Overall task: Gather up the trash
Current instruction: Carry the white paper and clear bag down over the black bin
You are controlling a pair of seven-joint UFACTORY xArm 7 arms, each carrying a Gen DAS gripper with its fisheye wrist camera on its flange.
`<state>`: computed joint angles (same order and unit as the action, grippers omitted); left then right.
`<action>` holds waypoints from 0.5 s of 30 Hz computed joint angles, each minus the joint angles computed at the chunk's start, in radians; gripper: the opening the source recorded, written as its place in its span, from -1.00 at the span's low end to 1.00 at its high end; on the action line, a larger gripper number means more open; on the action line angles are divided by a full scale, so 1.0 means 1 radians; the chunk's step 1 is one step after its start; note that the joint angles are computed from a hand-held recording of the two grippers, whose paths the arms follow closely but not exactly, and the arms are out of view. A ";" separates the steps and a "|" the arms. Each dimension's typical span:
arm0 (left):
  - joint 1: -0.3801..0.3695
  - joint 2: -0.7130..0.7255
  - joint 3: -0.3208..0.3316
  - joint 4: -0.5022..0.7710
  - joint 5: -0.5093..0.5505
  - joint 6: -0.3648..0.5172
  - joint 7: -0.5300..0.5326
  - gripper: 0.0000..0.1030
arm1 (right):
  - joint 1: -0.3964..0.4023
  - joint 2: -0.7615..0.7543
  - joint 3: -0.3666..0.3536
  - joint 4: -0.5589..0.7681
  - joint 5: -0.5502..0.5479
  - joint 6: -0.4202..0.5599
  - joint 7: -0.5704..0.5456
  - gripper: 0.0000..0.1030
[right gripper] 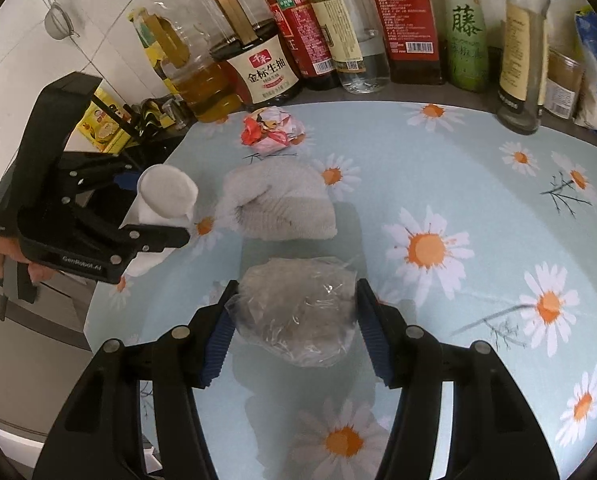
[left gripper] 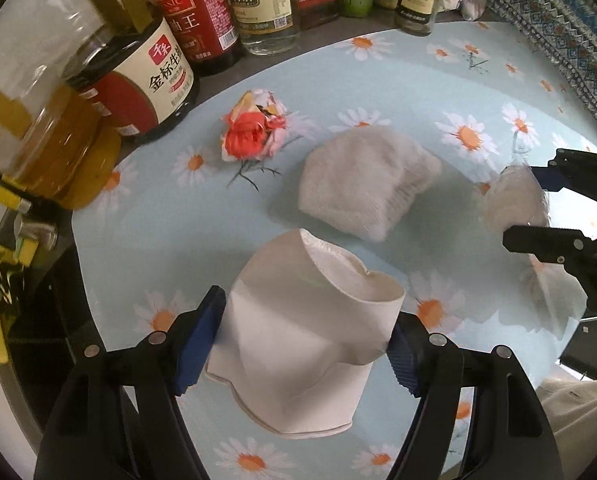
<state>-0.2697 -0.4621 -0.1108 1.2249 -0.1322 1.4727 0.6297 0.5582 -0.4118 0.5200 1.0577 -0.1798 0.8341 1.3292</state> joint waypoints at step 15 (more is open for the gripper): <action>0.053 -0.268 0.106 -0.122 -0.049 0.135 -0.029 0.40 | 0.027 0.146 0.193 0.250 -0.206 0.253 0.299 0.12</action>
<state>-0.2167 -0.7302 -0.0047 1.1029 -0.1817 1.6078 0.6006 0.5850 -0.2657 0.7134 1.3078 -0.3853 1.0867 1.6278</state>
